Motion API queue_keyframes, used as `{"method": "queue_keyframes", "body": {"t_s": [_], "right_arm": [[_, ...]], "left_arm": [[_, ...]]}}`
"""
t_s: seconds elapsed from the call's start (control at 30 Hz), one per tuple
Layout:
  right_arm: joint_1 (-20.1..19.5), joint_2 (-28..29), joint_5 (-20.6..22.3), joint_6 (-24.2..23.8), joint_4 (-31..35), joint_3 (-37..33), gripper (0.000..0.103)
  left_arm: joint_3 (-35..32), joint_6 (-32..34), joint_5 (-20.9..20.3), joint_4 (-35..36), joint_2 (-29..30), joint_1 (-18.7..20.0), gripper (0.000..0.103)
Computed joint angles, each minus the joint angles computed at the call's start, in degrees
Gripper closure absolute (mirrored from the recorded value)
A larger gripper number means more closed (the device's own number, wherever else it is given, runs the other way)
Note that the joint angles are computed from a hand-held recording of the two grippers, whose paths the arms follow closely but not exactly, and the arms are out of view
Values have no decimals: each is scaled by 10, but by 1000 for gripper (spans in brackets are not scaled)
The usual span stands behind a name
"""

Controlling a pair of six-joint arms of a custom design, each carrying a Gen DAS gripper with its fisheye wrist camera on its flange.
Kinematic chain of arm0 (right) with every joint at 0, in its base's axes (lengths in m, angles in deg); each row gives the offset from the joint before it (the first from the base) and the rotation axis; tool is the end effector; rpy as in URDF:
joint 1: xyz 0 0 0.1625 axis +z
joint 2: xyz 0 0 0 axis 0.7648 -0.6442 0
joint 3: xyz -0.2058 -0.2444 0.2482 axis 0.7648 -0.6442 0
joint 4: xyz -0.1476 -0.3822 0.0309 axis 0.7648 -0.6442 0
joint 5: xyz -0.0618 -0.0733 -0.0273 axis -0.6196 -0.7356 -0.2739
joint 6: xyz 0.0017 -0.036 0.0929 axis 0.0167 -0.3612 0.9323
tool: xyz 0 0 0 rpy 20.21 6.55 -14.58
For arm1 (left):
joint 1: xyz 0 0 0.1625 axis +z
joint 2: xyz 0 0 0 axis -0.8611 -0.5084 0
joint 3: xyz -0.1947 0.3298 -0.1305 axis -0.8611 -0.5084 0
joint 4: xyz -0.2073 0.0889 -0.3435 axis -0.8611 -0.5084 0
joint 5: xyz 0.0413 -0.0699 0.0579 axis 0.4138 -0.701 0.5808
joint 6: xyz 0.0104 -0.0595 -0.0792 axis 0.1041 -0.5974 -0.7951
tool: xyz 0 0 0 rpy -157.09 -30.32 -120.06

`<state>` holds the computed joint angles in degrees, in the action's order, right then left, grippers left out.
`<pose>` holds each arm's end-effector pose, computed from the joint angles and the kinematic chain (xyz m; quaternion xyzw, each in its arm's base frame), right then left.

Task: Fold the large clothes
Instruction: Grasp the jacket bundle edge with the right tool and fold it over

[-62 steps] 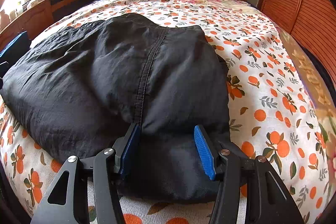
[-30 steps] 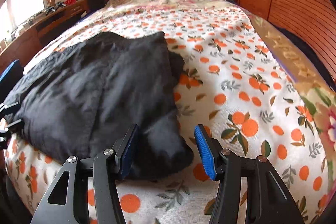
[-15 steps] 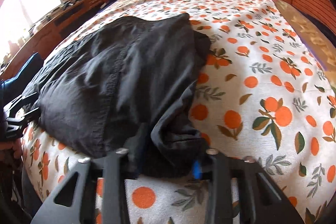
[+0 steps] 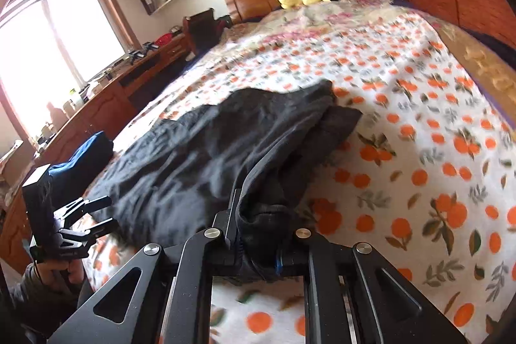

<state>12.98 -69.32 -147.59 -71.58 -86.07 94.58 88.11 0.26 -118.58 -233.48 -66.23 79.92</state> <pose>-0.0277 -0.4146 0.4150 0.2341 -0.8841 0.3869 0.1182 -0.3108 -0.3387 0.0020 0.2500 0.8743 -0.3195 0.2664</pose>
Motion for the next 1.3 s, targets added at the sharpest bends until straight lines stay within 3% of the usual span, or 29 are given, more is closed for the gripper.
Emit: {"method": "queue_keyframes", "body": {"t_s": [0.17, 0.43, 0.53, 0.67, 0.83, 1.0, 1.13, 1.3], "right_arm": [[60, -12, -23, 2, -26, 10, 91], [224, 49, -123, 6, -93, 16, 92], [278, 96, -147, 9, -109, 7, 92], [334, 175, -161, 18, -128, -9, 92], [373, 277, -165, 25, -145, -32, 92], [378, 366, -200, 34, -163, -63, 90], [395, 394, -232, 37, -185, -73, 86], [428, 404, -288, 31, -235, -71, 65]], "left_arm": [[38, -16, 13, -4, -54, -25, 21], [114, -72, 54, 54, -175, -71, 21], [141, -116, 73, 111, -231, -86, 21], [171, -199, 92, 246, -324, -109, 21], [198, -308, 102, 411, -434, -131, 21], [205, -390, 94, 556, -512, -151, 21], [206, -419, 93, 602, -537, -157, 21], [212, -425, 90, 609, -547, -160, 21]]}}
